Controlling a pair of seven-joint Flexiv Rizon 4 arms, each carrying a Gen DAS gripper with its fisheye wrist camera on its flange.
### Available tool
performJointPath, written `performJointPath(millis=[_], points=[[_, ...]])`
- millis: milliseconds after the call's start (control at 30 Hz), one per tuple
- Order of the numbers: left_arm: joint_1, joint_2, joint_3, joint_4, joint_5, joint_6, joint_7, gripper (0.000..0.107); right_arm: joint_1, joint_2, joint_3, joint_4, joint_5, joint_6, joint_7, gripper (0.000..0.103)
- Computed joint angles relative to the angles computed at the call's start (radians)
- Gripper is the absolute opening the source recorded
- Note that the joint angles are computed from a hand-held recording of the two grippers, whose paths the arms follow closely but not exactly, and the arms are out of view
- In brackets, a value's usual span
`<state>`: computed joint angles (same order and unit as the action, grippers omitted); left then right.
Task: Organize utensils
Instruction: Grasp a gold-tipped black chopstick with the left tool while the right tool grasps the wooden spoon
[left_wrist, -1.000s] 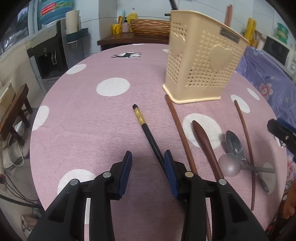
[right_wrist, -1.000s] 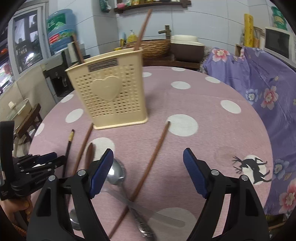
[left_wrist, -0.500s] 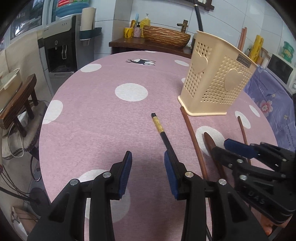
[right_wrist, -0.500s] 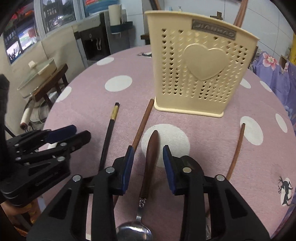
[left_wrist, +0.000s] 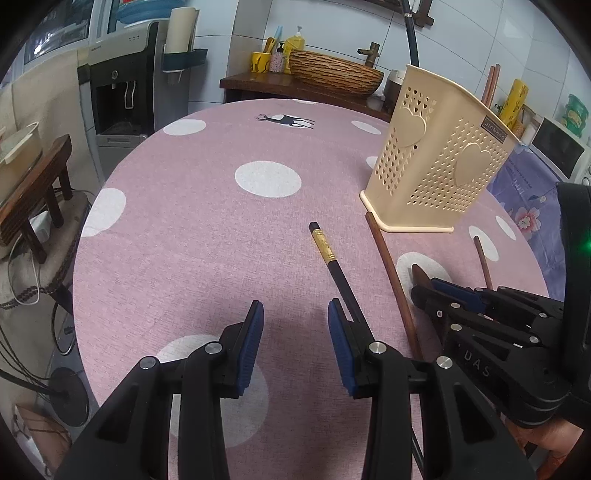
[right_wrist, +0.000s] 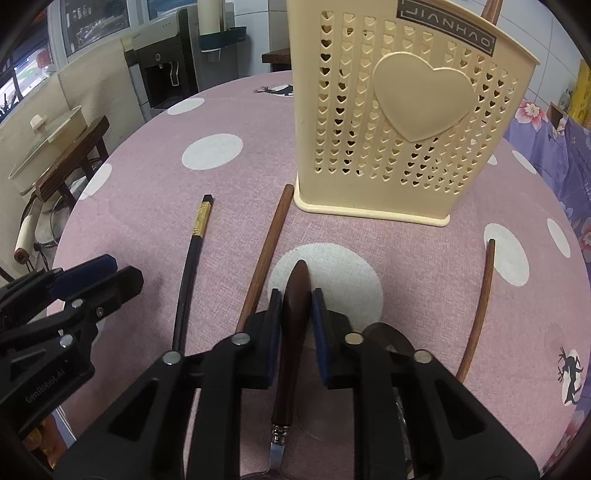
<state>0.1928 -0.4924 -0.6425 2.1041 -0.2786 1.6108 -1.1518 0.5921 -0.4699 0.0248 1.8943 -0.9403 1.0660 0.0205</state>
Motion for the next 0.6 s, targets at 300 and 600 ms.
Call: performJointPath(millis=[300, 600], points=[[-0.049, -0.012, 0.035, -0.046, -0.025, -0.045, 0.015, 0.037, -0.019, 0.081, -0.074, 0.102, -0.273, 0.183, 0.287, 0.016], [-0.319, -0.045, 0.304, -0.207, -0.023, -0.147, 0.003, 0.037, -0.111, 0.202, -0.023, 0.178, -0.634, 0.188, 0.611, 0.016]])
